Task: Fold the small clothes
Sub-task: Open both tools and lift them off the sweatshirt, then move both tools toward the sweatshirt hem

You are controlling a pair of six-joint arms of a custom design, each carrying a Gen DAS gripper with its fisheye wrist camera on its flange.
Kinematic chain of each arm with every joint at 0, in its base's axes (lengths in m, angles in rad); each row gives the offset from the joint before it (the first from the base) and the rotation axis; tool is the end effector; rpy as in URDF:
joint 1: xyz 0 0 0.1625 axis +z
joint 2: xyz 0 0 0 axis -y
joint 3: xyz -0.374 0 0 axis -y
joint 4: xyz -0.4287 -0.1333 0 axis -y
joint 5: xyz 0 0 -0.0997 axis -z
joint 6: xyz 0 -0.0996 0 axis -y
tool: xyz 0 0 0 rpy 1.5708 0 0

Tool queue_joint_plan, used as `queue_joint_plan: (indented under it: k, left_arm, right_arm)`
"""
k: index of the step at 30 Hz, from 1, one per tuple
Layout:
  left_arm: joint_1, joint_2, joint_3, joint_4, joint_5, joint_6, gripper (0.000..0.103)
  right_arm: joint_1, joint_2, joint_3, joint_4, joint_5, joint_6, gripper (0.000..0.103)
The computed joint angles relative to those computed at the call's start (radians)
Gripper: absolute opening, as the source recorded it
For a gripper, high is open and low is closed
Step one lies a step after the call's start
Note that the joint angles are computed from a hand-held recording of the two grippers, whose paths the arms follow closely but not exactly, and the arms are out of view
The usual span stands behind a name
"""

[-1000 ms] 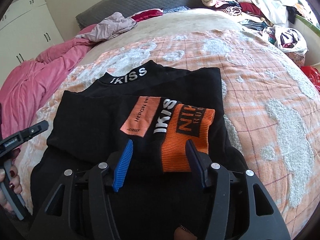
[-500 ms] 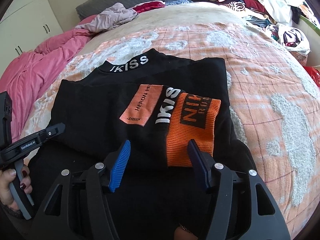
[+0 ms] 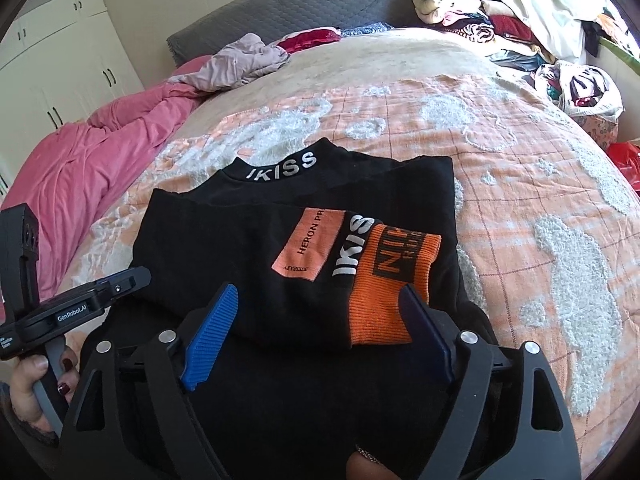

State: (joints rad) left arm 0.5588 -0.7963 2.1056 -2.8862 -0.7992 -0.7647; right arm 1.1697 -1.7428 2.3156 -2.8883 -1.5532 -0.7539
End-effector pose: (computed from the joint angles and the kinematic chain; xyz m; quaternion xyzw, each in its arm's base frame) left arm -0.2932 -0.4224 -0.0551 0.1131 0.9196 -0.2938 0.2351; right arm -0.0463 -0.4551 0.2930 0.1666 -0.9164 0.3093 0.1917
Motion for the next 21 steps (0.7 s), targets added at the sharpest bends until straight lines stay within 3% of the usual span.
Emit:
queue_joint_plan:
  k: [4, 9, 12, 21]
  left_arm:
    - [-0.026, -0.008, 0.006, 0.008, 0.015, -0.011, 0.042]
    - [-0.062, -0.027, 0.019, 0.013, 0.038, -0.031, 0.072]
    - [-0.078, -0.041, 0.029, 0.015, 0.050, -0.043, 0.080]
    - [-0.121, -0.090, 0.066, 0.038, 0.087, -0.092, 0.088]
  right_arm:
    - [-0.007, -0.029, 0.002, 0.016, 0.036, 0.007, 0.091]
    - [-0.009, -0.059, 0.008, 0.021, 0.062, 0.013, 0.092]
    - [-0.004, -0.072, 0.020, 0.000, 0.062, 0.001, 0.095]
    - [-0.006, -0.133, 0.041, 0.018, 0.102, -0.014, 0.096]
